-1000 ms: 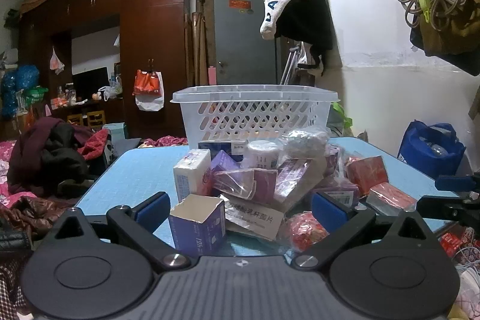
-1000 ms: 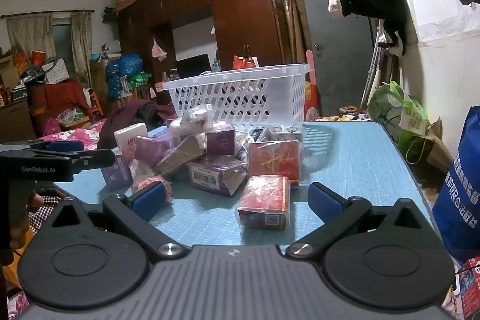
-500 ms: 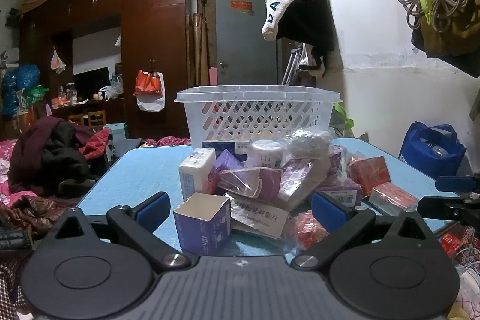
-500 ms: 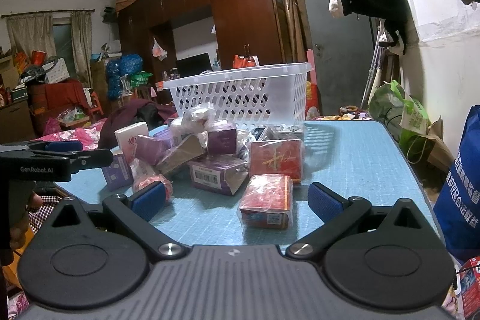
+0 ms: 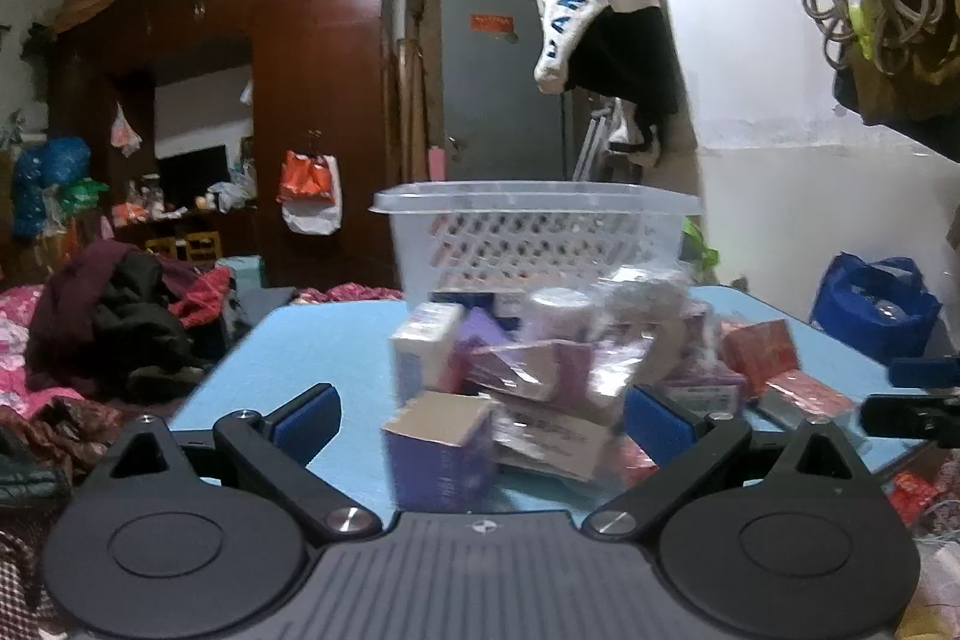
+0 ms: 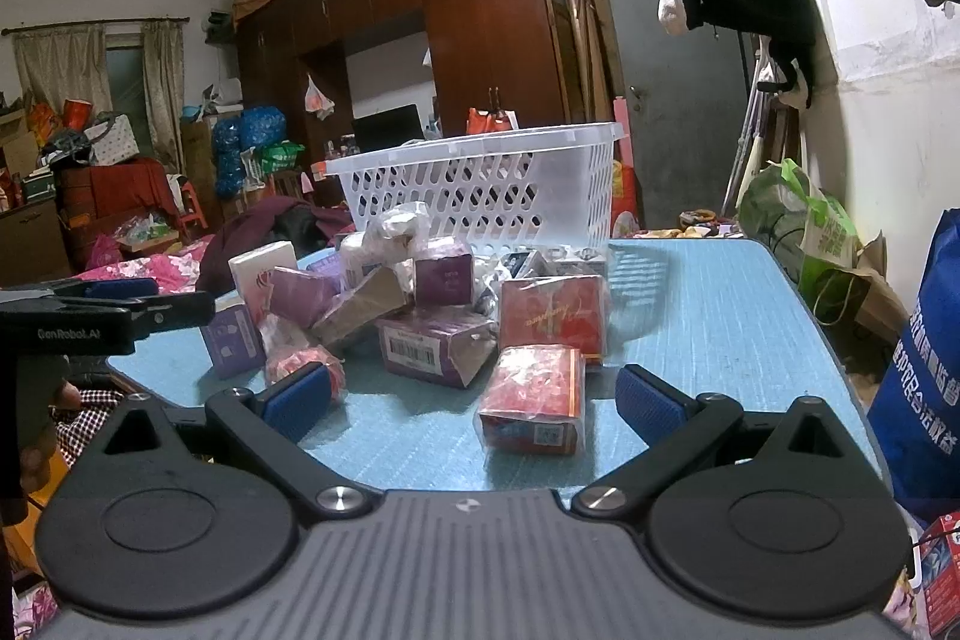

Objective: Organize objects
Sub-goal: 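Move left tool to the blue box while right tool moves to the red box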

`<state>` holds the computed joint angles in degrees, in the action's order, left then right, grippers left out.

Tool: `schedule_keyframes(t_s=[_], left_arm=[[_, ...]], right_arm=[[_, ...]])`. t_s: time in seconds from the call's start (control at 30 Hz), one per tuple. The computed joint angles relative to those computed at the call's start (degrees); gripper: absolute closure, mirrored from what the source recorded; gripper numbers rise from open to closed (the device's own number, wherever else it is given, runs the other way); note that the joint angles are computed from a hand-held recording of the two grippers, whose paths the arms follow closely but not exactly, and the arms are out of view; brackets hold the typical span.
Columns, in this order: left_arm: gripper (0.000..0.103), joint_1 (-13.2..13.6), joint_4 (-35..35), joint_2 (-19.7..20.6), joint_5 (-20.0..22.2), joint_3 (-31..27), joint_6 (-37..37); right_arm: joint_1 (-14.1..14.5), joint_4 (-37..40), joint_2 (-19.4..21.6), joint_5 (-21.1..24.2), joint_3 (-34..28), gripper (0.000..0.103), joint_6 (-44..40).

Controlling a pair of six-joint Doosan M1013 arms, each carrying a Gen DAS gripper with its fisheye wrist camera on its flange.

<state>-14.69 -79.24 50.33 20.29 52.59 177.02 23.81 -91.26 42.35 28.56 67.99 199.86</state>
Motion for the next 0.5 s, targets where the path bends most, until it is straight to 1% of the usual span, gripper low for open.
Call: schedule_keyframes(t_s=[0.07,0.17,0.23,0.3,0.4,0.43,0.5], left_arm=[[0.001,0.42,0.59,0.49,-0.85,-0.82,-0.95],[0.002,1.38,4.50,1.64,-0.72,-3.04,-6.59],[0.002,1.79,6.39,2.21,-0.47,-4.08,-8.78],[0.002,2.01,6.68,2.82,0.63,-4.93,-8.76],[0.003,2.15,7.91,4.14,3.99,-6.77,-9.89],[0.003,2.20,7.83,4.56,5.18,-7.28,-9.54],[0.005,2.05,8.43,5.26,6.26,-7.96,-9.30]], right_arm=[[0.03,-0.27,-0.02,0.55,0.17,0.000,0.50],[-0.18,-0.37,-0.03,0.50,0.39,0.000,1.27],[-0.27,0.25,0.10,0.39,0.28,0.000,1.04],[-0.26,0.91,0.36,0.46,0.01,0.000,-0.03],[-0.25,1.42,0.89,0.90,-0.53,0.000,-0.97],[-0.33,1.77,1.06,0.98,-0.70,0.000,-1.15],[-0.39,2.61,1.39,1.59,-1.10,0.003,-1.68]])
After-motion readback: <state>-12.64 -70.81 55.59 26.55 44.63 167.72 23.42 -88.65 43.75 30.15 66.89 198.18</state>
